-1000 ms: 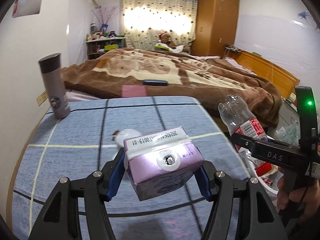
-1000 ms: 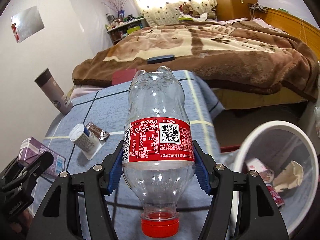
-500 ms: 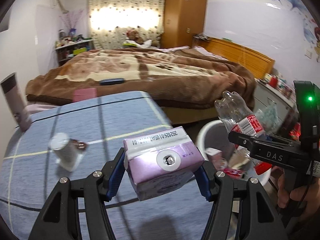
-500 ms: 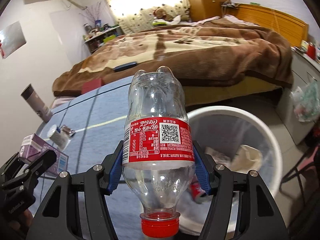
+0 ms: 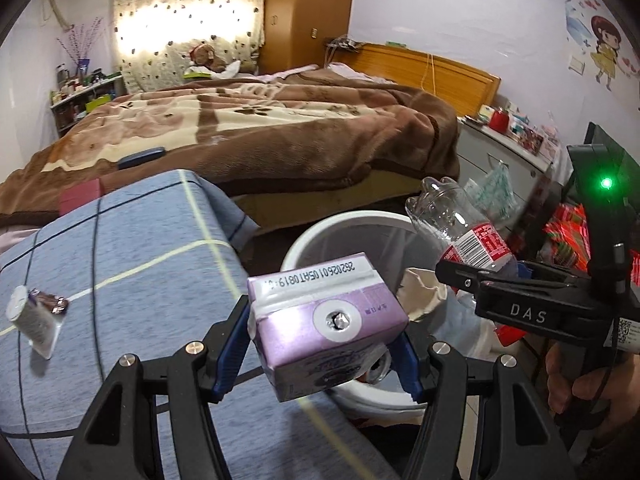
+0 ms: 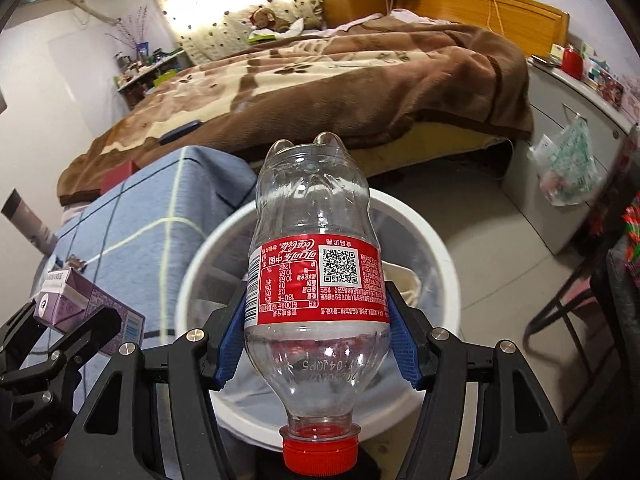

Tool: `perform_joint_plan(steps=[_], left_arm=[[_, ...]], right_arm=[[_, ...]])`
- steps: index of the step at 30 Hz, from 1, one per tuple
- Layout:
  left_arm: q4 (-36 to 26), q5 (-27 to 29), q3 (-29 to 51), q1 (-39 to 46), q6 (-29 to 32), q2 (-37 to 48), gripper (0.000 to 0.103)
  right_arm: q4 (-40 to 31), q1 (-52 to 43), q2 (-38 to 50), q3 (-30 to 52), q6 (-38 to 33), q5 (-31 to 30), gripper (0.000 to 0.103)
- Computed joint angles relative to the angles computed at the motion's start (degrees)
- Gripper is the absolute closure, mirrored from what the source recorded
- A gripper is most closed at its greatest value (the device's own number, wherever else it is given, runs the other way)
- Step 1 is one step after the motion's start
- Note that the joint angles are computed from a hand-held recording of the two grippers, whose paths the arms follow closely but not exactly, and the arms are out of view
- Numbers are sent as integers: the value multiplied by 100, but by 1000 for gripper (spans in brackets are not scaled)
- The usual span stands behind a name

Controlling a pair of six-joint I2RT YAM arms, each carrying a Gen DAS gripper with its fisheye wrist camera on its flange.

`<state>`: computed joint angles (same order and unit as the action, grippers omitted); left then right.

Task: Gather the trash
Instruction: 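Carry the held bottle and lavender carton over the white mesh bin, then open both tools to drop the bottle and carton into the bin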

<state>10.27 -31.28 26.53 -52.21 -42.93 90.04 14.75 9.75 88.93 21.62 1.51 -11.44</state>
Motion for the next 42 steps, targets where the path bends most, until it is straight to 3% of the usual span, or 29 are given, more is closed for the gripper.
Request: perform_joint_plan(steps=[9,16,25,42], left_arm=[[206,286,513,74,6,911,37],[240,425,660,181,66,1158,37],[362,434,625,191,28,1204,32],[292,188,348,36,-75,751,31]], right_arm=[[-157,-384,579,244,-450,-32,39],[-209,-488,940,464,-520,-73,39],[-105,-498,1039,476,-543,-145,39],[96,-533,623,236,-349,-216,39]])
